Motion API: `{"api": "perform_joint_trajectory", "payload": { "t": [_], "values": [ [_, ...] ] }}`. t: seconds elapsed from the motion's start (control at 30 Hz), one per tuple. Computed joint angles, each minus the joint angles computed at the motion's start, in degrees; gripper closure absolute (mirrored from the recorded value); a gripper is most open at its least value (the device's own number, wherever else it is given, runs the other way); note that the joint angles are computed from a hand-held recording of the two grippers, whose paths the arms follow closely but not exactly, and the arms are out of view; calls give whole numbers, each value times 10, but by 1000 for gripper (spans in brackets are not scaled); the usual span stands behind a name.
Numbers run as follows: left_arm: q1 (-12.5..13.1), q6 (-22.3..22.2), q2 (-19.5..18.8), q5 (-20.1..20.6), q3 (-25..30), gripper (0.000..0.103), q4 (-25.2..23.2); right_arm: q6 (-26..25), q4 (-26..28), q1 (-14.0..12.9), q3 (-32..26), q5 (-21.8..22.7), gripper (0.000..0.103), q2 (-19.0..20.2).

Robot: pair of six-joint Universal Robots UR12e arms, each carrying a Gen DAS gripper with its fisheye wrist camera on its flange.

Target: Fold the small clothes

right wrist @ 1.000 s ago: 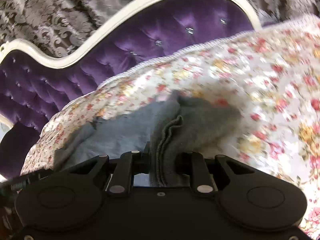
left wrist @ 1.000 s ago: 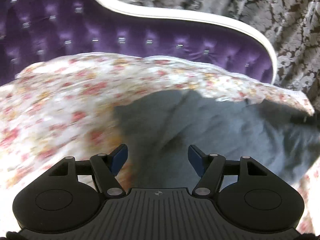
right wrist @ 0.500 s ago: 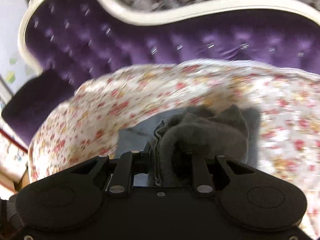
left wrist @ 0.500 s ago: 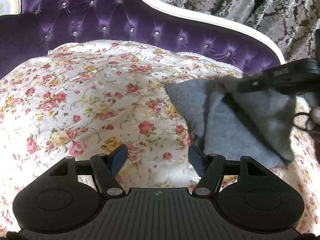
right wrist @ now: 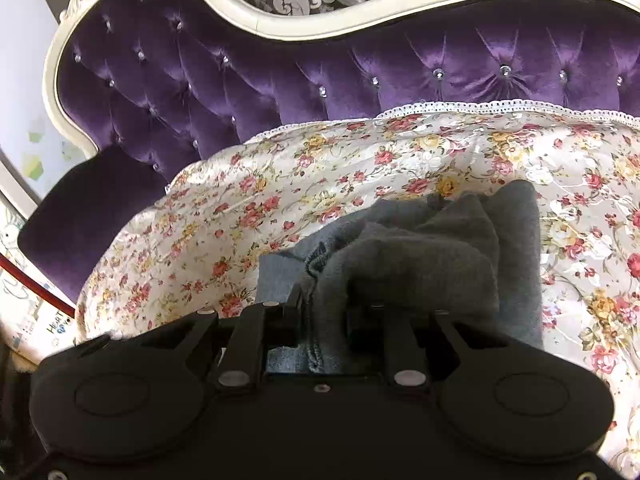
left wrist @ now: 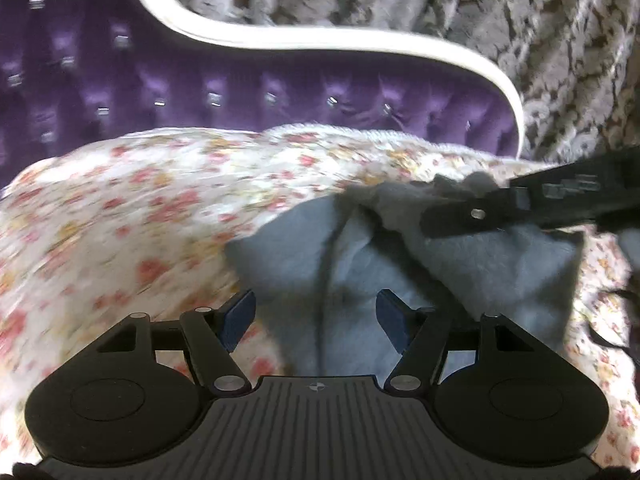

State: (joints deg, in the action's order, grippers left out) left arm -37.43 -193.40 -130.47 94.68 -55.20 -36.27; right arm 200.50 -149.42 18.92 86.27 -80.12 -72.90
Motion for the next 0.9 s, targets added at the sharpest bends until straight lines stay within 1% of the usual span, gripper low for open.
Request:
{"api": "perform_joint_trajectory", "payload": {
  "t": [0.07, 0.13, 0.17, 0.23, 0.27, 0.3, 0.33, 0.37, 0.43, 0.57, 0.63, 0.7, 0.73, 0.77, 0.8, 0.83, 0.87, 0.9],
  "values": [
    [0, 7, -27, 2, 42, 38, -21, 7, -7, -4, 7, 3, 75, -5],
    [1, -13, -55, 10, 86, 38, -42, 15, -16, -8, 14, 8, 75, -11],
    [4, -32, -67, 11, 106, 38, -55, 18, -21, -9, 17, 9, 75, -13],
    [12, -87, -85, 22, 144, 38, -107, 20, -27, -12, 22, 11, 75, -17],
    [17, -125, -89, 23, 155, 39, -130, 24, -30, -14, 25, 12, 75, -19],
    [23, -158, -87, 21, 152, 40, -136, 27, -32, -15, 26, 13, 75, -20],
    [27, -181, -80, 27, 138, 40, -127, 30, -32, -15, 27, 13, 75, -21],
    [30, -192, -72, 40, 125, 40, -122, 30, -33, -16, 28, 11, 75, -21],
    [35, -193, -53, 58, 94, 40, -107, 25, -33, -13, 27, 2, 74, -22],
    [53, -215, 2, 43, -4, 40, -48, -2, -31, -1, 17, -19, 73, -15],
    [58, -212, 22, 37, -37, 40, -29, -26, -20, 11, 3, -35, 72, -4],
    [59, -203, 35, 38, -55, 40, -26, -49, -7, 26, -14, -47, 71, 13],
    [59, -196, 41, 35, -65, 40, -23, -62, -1, 32, -22, -52, 66, 21],
    [59, -191, 42, 30, -66, 40, -23, -77, 8, 40, -32, -59, 64, 31],
    [60, -183, 48, 21, -76, 40, -17, -85, 11, 43, -36, -49, 57, 38],
    [61, -175, 53, 16, -83, 40, -12, -85, 4, 43, -33, -25, 48, 41],
    [60, -168, 57, 14, -88, 40, -9, -78, -13, 42, -26, -1, 40, 42],
    [59, -161, 60, 15, -91, 40, -6, -73, -37, 41, -16, 19, 38, 40]
  ]
}}
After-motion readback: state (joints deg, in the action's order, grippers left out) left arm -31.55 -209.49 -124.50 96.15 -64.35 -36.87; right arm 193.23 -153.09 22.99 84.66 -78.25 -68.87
